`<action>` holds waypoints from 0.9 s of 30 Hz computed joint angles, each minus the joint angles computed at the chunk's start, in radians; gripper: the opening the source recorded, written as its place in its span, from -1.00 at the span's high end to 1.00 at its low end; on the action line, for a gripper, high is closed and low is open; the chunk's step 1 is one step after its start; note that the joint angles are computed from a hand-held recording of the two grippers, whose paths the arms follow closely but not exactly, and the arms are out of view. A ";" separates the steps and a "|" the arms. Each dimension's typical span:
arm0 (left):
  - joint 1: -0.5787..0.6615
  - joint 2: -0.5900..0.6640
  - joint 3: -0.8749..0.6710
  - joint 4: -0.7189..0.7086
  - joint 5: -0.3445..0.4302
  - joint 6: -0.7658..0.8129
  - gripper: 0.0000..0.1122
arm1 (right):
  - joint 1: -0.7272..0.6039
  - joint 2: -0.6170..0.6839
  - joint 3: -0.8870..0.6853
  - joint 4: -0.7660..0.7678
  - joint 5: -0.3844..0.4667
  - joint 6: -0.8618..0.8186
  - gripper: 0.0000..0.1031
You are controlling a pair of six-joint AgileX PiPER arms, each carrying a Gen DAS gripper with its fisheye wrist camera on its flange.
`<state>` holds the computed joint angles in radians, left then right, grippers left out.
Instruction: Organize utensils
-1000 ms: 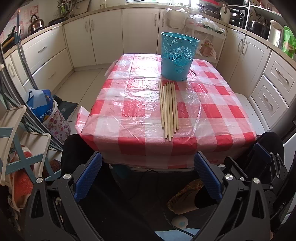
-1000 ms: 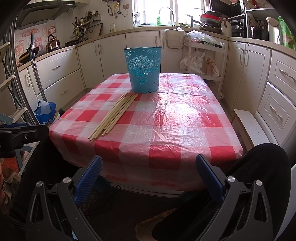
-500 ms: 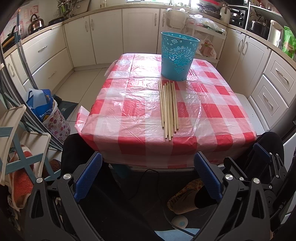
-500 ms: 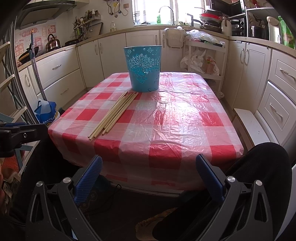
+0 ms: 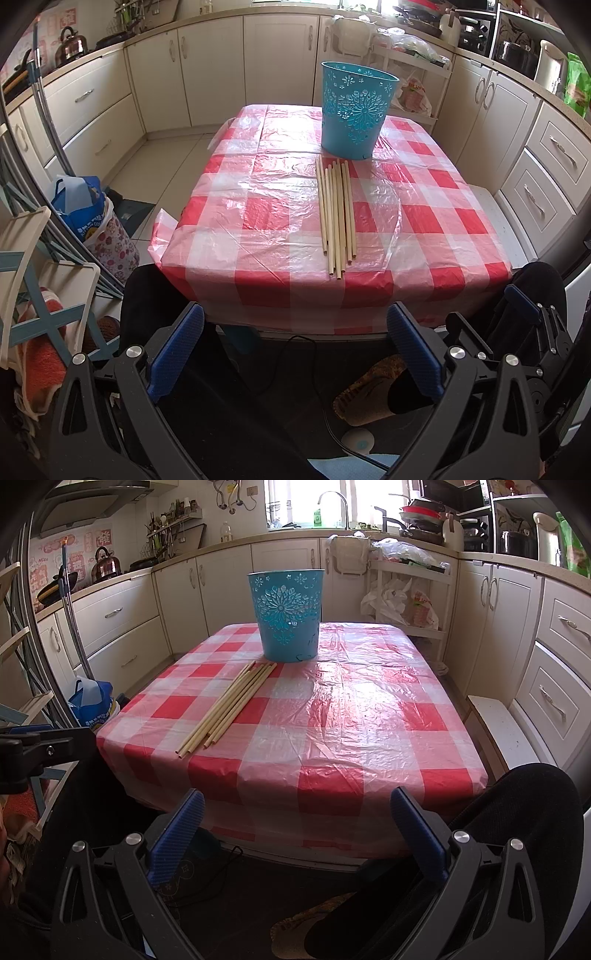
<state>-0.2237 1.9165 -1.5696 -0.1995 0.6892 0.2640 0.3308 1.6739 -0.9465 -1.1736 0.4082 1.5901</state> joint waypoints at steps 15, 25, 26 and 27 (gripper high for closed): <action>0.000 0.002 0.005 -0.002 -0.003 0.000 -0.70 | 0.000 0.001 -0.001 0.002 0.000 -0.003 -0.88; 0.007 0.016 -0.010 -0.008 0.008 0.004 -0.70 | 0.000 0.002 -0.003 0.012 0.002 -0.013 -0.88; 0.007 0.016 -0.008 -0.008 0.007 0.002 -0.70 | 0.001 0.004 -0.006 0.020 0.006 -0.020 -0.88; 0.007 0.018 -0.013 -0.007 0.010 0.000 -0.70 | 0.003 0.007 -0.004 0.016 0.007 -0.016 -0.88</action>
